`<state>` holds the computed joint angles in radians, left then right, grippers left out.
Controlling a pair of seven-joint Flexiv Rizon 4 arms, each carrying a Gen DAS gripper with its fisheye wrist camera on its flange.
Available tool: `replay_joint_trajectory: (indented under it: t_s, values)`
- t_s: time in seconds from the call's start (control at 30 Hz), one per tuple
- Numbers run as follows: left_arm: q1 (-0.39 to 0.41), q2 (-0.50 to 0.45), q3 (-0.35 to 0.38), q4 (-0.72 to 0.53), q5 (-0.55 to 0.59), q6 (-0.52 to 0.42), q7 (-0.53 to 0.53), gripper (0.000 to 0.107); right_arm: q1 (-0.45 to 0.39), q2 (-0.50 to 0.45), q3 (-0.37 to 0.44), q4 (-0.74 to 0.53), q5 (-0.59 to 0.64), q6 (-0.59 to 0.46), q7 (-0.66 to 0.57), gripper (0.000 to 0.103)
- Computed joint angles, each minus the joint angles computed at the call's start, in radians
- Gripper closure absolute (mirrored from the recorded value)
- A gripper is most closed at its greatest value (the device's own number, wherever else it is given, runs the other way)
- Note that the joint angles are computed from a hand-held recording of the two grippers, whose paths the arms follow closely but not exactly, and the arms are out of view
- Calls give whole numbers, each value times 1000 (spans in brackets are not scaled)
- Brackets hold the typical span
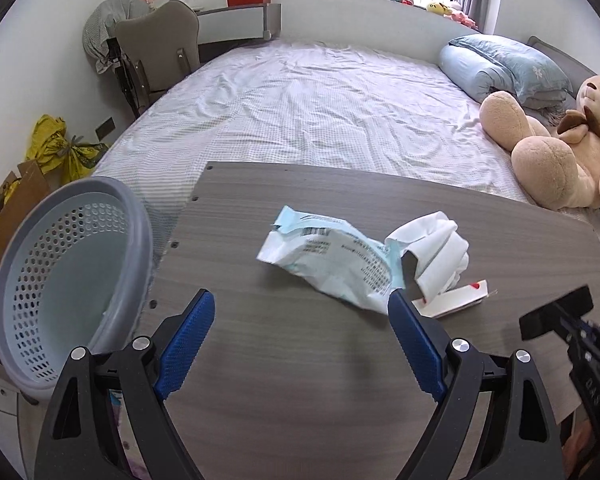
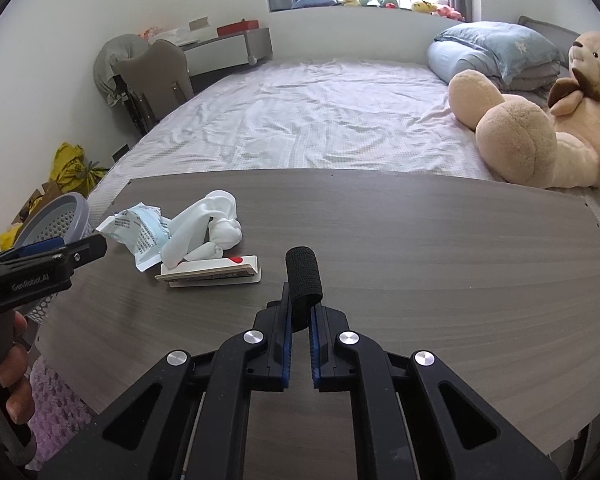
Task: Collect trash
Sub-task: 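Close the right tool on the black rectangular block, then grasp the blue-and-white wrapper with the left tool while the right tool holds the block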
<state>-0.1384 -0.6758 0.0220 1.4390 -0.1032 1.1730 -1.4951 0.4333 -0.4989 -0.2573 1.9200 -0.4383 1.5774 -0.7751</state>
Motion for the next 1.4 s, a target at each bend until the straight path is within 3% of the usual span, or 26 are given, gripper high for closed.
replay_joint_trajectory:
  t_s: [0.33,0.6,1.03,1.4]
  values:
    - [-50,-98,38,-147,45,-87,-63,22,-49,-9,51,-2,52,19,-31,95]
    - [-54,-112,59,-160,98,-113,-87,22,-63,-17,73,-9,82,21,-50,95]
    - [-35,-76,93,-99,144,-71,-125,22,-54,-19,76,-21,85,6,-63,95]
    - [-13,-35,70,-50,142,7,-89,22,-57,-20,90,-28,80,-1,-63,95]
